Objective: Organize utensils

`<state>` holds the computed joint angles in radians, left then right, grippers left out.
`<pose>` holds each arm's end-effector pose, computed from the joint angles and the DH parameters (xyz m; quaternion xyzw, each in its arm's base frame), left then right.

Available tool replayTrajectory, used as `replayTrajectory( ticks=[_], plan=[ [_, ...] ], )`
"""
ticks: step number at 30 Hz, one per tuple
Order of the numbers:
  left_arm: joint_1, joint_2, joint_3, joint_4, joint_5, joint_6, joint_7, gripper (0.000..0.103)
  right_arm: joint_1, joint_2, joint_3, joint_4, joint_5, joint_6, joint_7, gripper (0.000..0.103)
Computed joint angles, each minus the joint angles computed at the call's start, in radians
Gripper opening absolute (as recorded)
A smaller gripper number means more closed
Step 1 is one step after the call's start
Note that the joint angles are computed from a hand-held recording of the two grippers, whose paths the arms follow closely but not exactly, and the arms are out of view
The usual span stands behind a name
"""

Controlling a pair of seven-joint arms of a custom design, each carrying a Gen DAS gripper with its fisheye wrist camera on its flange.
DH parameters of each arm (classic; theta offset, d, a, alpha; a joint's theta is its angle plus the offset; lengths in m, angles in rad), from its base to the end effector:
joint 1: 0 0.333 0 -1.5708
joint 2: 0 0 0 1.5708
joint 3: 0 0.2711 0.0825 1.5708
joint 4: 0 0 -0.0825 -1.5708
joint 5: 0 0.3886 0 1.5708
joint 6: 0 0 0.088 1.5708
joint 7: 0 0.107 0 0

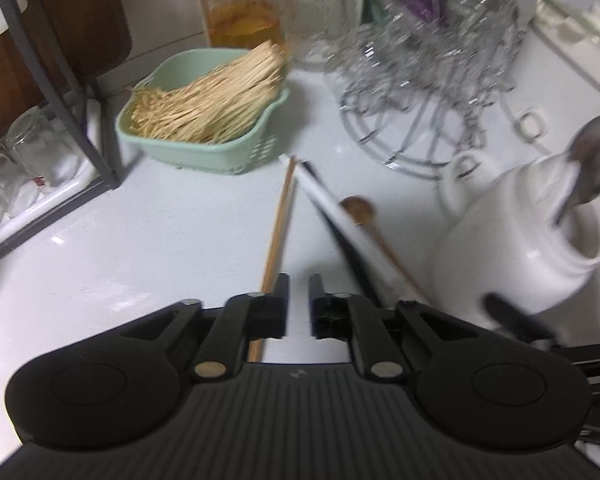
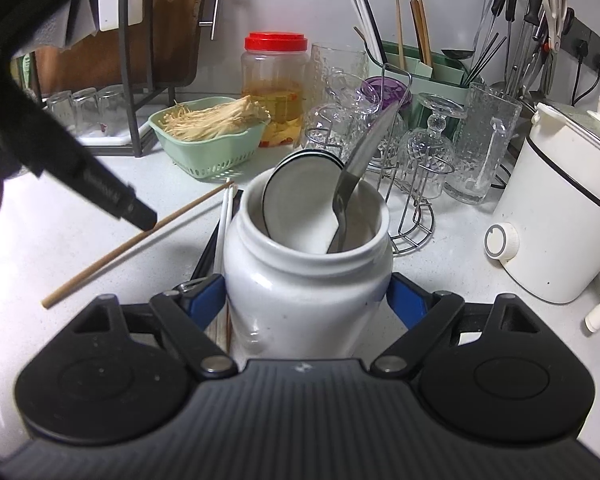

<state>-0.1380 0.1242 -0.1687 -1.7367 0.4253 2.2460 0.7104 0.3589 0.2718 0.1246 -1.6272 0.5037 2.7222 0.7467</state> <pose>0.6088 -0.1760 0.4968 -0.7932 0.5512 -0.1494 0.2114 0.6172 0.2937 0.5130 -0.8528 0.2907 -0.2009 0.3845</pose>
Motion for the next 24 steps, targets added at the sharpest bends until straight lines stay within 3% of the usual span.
replayTrajectory(
  ticks=[2,12,24],
  plan=[
    [0.006,0.002,0.008,-0.015,0.019,0.014,-0.005,0.025,0.002,0.0,-0.002,0.001,-0.005,-0.001,0.007,0.089],
    [0.037,0.107,0.042,0.061,0.115,0.07,0.019,0.025,0.01,-0.004,-0.01,-0.005,-0.034,0.001,0.041,0.089],
    [0.074,0.188,0.049,0.136,0.062,0.099,0.142,0.025,0.014,-0.005,-0.012,-0.009,-0.048,0.009,0.066,0.089]
  ],
)
